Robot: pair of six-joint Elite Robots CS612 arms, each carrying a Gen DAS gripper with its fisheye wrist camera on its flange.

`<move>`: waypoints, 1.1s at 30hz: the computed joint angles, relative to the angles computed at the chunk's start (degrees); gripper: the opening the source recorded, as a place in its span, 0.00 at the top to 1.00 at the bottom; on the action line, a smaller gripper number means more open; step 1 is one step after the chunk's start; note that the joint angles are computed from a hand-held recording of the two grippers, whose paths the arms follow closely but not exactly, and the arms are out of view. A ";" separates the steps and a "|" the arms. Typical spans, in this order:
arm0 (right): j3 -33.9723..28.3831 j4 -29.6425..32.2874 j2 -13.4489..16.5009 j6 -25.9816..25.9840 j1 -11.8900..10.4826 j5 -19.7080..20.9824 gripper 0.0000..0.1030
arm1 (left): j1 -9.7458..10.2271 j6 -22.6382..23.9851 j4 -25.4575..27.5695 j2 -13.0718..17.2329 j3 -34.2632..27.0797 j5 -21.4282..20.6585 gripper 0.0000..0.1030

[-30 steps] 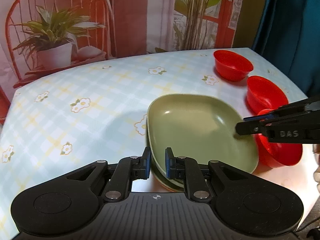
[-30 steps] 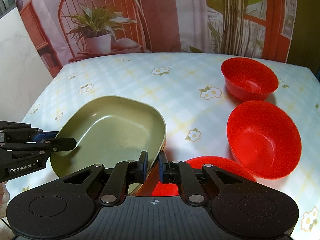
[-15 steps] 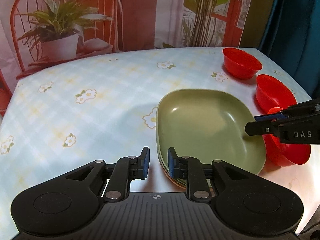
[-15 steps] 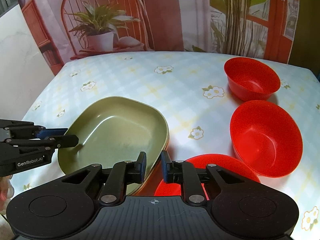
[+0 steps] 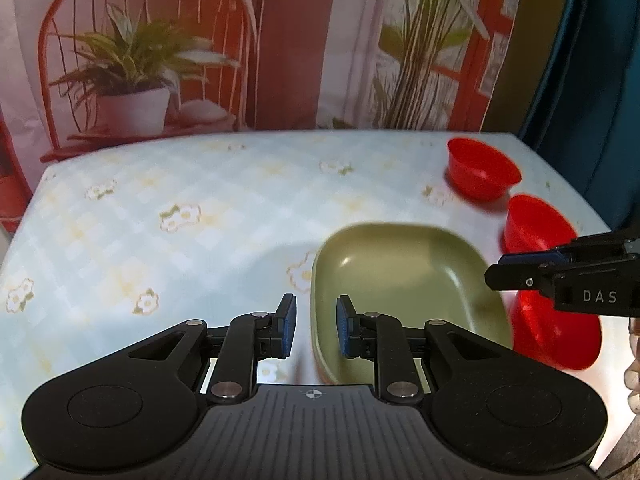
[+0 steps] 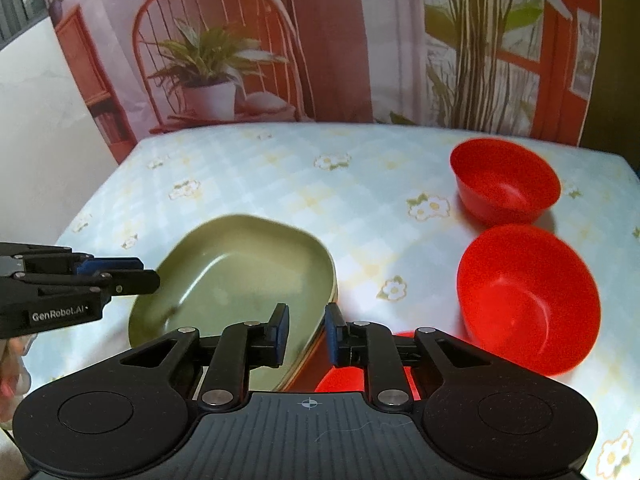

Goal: Organize plates and bowls
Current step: 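Move both grippers to a red bowl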

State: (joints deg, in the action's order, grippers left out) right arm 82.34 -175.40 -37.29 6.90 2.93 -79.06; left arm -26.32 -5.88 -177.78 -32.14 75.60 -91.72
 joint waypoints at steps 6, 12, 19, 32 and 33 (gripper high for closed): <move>0.20 -2.07 -0.59 -0.89 -0.73 0.72 0.82 | -0.51 -2.06 -1.73 -0.36 -0.31 0.29 0.78; -0.54 -2.65 -0.99 -3.15 -1.74 0.99 0.82 | -1.20 -4.13 -2.40 -0.47 -1.33 0.77 0.78; -0.92 -4.08 -1.33 -4.82 -3.47 1.27 0.81 | -2.04 -5.19 -1.66 -0.16 -3.86 2.44 0.77; -3.61 -4.56 -0.51 -7.22 -7.33 0.28 0.80 | -3.67 -4.28 3.33 3.19 -13.54 5.19 0.70; -4.09 -4.60 -0.28 -7.27 -7.58 0.27 0.79 | -3.80 -3.90 3.70 3.62 -14.67 5.70 0.67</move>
State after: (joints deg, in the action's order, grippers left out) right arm 78.24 -179.99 -37.57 -0.38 -4.65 -78.78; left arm -30.12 -9.79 -174.08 -28.52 60.93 -86.02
